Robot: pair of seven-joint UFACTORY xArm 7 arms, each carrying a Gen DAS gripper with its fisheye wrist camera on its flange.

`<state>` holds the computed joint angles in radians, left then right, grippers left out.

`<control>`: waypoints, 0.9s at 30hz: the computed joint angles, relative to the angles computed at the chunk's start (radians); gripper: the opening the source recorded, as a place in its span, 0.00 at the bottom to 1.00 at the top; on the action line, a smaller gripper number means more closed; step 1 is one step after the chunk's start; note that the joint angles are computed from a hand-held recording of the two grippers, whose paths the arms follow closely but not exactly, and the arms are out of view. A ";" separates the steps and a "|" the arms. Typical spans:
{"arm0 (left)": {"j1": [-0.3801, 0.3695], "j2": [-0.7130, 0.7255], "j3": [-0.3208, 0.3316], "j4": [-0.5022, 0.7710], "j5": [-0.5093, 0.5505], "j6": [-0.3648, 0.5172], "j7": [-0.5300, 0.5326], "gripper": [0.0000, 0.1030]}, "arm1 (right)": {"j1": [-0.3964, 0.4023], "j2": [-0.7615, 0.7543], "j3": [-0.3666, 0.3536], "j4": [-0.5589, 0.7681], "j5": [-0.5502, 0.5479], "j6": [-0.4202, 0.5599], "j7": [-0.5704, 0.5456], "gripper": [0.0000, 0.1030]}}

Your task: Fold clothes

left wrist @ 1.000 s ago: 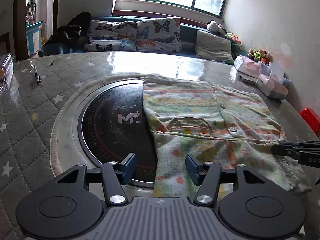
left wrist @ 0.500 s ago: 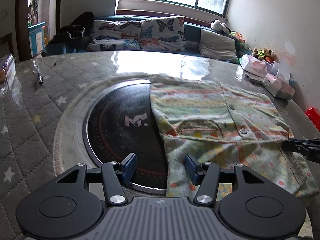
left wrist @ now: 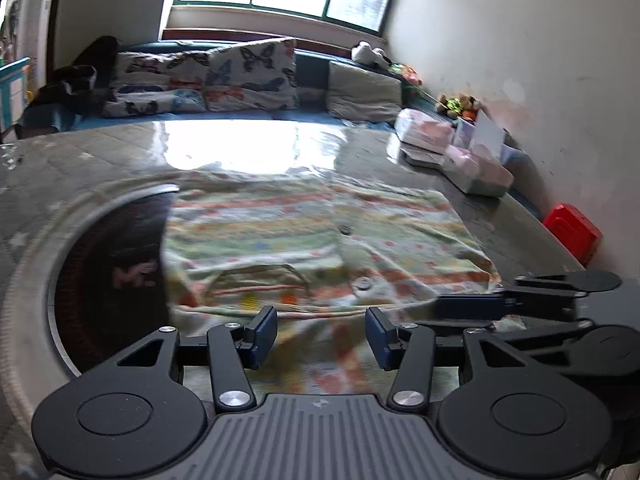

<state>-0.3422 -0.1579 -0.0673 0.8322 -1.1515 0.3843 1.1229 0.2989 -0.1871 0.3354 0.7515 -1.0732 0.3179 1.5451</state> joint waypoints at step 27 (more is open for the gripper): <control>-0.090 -0.284 0.094 -0.276 0.128 -0.010 0.040 0.53 | -0.012 -0.317 0.169 -0.235 0.420 0.094 -0.233 0.45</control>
